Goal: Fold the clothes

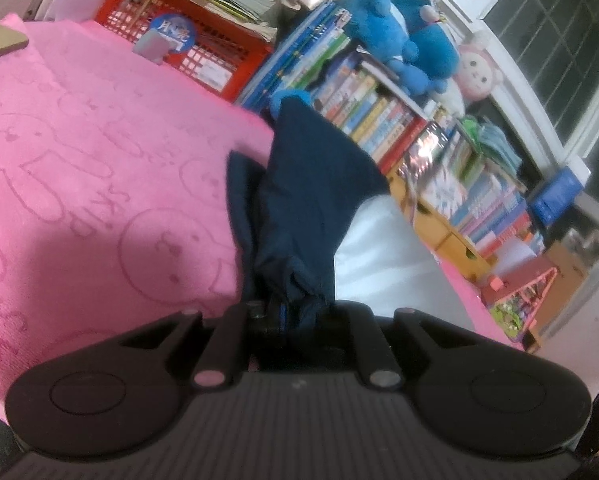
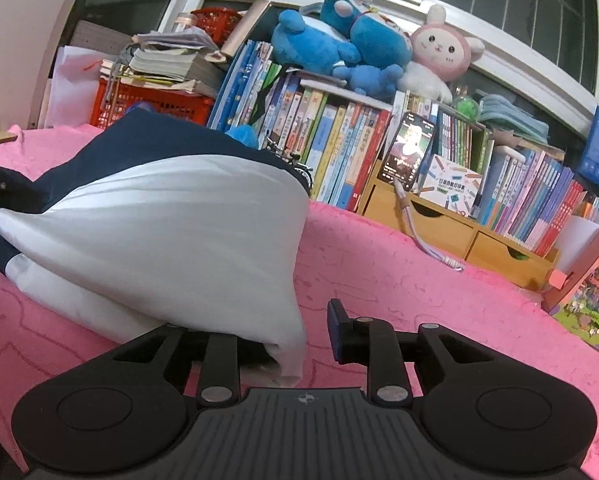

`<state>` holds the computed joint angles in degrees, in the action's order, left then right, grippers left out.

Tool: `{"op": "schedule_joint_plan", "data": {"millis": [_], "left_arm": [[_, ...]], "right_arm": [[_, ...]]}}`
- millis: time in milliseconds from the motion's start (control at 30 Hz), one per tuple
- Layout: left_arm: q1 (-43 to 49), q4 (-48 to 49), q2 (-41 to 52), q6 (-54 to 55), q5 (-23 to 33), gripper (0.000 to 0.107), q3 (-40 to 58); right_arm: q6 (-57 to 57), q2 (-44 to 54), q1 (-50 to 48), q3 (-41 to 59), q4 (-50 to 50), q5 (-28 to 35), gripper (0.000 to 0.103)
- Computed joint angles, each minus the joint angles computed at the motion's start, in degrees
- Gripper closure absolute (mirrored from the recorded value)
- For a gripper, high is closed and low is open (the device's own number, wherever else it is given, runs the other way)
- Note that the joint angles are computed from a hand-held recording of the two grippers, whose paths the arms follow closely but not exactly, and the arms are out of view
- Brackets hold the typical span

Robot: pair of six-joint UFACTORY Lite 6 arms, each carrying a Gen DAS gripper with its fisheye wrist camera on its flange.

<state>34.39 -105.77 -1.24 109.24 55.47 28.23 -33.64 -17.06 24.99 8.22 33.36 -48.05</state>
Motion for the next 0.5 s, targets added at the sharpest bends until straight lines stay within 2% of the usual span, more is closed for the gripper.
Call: {"op": "schedule_joint_plan", "data": {"millis": [133, 333, 367, 433, 467, 500], "left_arm": [[2.0, 1.2, 2.3, 2.2, 3.3, 0.095, 0.2], [5.6, 3.0, 6.4, 3.8, 8.9, 0.095, 0.6], [6.2, 3.3, 7.6, 3.5, 9.9, 0.095, 1.0], [6.4, 2.8, 8.0, 3.8, 10.6, 0.095, 0.7], [6.2, 2.4, 7.5, 4.1, 10.3, 0.095, 0.3], [6.1, 2.0, 7.1, 4.4, 10.0, 0.095, 0.0]], "right_arm": [[0.9, -0.5, -2.1, 0.2, -2.3, 1.6, 0.070], [2.5, -1.4, -4.2, 0.5, -4.8, 4.1, 0.069], [5.1, -2.6, -5.7, 0.0, -7.8, 5.4, 0.070], [12.8, -5.5, -9.5, -0.5, -16.3, 10.2, 0.077], [16.7, -6.8, -10.8, -0.5, -19.8, 13.0, 0.085], [18.2, -7.6, -11.0, -0.6, -21.0, 14.4, 0.087]]}}
